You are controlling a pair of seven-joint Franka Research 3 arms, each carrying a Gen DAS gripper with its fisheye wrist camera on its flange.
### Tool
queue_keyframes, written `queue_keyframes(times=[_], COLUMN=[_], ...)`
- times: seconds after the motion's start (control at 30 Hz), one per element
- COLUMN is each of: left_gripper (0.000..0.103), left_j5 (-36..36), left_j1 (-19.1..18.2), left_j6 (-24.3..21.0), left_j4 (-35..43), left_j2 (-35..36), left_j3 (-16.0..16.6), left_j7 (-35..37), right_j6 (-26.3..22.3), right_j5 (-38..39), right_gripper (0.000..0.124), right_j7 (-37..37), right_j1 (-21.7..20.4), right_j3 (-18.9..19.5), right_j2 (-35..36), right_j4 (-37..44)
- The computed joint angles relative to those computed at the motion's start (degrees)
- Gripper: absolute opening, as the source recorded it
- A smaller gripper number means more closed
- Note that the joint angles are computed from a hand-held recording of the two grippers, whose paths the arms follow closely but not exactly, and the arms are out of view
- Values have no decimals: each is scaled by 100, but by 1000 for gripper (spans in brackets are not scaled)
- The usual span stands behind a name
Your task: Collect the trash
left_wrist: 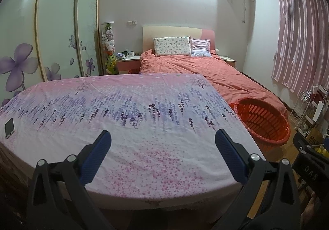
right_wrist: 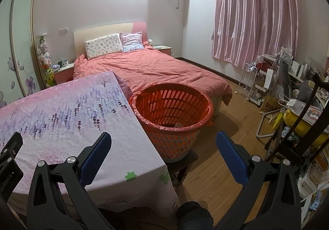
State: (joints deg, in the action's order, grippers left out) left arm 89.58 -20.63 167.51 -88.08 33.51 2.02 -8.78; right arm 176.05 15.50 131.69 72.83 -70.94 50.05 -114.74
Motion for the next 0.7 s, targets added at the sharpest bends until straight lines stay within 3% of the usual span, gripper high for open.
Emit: queue_keyframes(times=[0.7], left_gripper=[99], left_j5=[-43], left_j1=[-8], left_j6=[28], left_j4=[-6], left_j2=[1], left_j3=[15], left_j7=[33], right_j6=[-76], right_j5=[-66], right_gripper=[101], right_j7=[49], right_j1=[40], right_j3=[-84], right_j2=[10], right_j4=[30])
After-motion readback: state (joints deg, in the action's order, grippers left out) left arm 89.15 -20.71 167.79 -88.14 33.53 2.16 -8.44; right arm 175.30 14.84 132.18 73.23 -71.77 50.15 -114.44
